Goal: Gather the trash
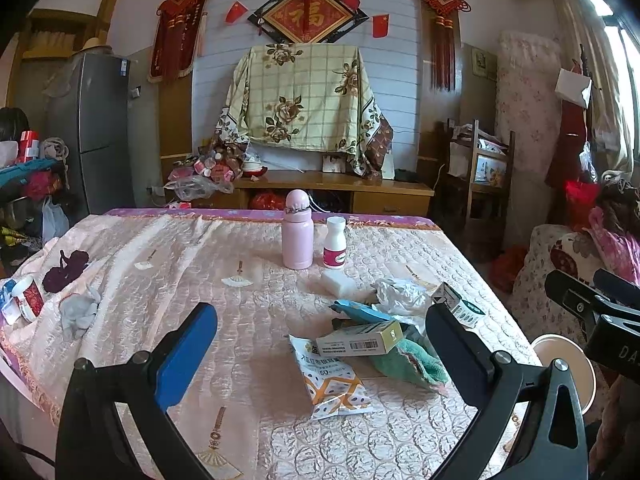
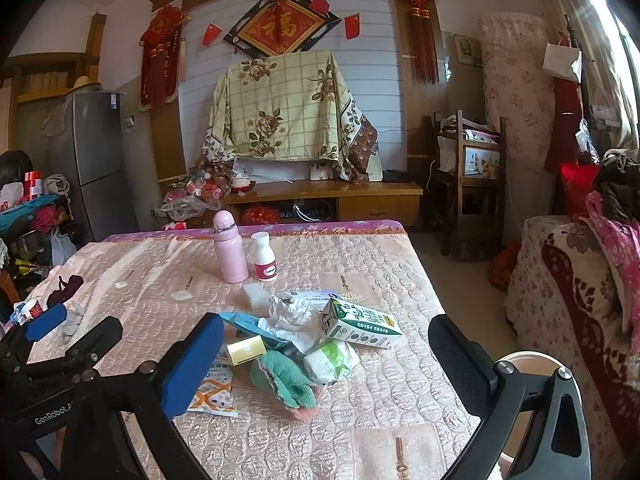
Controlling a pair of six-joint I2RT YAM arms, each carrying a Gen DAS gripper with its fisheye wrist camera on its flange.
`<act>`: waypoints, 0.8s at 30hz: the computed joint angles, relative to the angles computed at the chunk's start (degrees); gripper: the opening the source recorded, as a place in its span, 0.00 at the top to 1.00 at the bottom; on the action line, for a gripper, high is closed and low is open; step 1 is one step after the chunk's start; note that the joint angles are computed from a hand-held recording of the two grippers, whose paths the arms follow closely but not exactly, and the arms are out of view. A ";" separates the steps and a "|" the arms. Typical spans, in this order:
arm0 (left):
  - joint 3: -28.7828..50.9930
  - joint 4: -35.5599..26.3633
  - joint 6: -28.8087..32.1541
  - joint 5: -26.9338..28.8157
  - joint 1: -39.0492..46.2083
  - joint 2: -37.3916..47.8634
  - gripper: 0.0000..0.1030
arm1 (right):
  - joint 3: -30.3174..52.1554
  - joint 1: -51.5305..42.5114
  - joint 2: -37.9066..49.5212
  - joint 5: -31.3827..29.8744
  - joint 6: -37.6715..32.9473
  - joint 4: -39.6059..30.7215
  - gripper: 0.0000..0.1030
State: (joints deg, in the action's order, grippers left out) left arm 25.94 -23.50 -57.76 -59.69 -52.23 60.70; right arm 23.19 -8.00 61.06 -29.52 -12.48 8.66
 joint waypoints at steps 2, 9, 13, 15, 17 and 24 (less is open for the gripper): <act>0.09 -0.36 -0.33 0.00 -0.16 -0.18 0.00 | -0.16 0.02 -0.02 0.04 -0.05 0.18 0.00; 0.46 -0.54 -0.41 0.28 -0.32 0.30 0.00 | 0.06 -0.11 -0.06 0.03 0.24 -0.01 0.00; 0.46 -0.45 -0.51 0.24 -0.39 0.48 0.00 | 0.44 -0.47 0.33 -0.08 0.12 -0.24 0.00; 0.84 -0.63 -1.24 -0.07 -0.78 1.31 0.00 | 0.69 -0.61 0.47 -0.15 0.00 -0.37 0.00; 1.08 -0.66 -1.61 -0.12 -0.96 1.81 0.00 | 0.80 -0.75 0.64 -0.27 -0.03 -0.27 0.00; 0.86 -0.26 -1.54 0.02 -0.80 1.72 0.00 | 1.01 -0.96 1.15 -0.10 -0.53 -0.08 0.00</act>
State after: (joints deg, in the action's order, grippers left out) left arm 26.80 -23.76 -59.30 -59.68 -53.03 62.42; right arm 24.20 -8.96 62.21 -29.62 -13.01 8.58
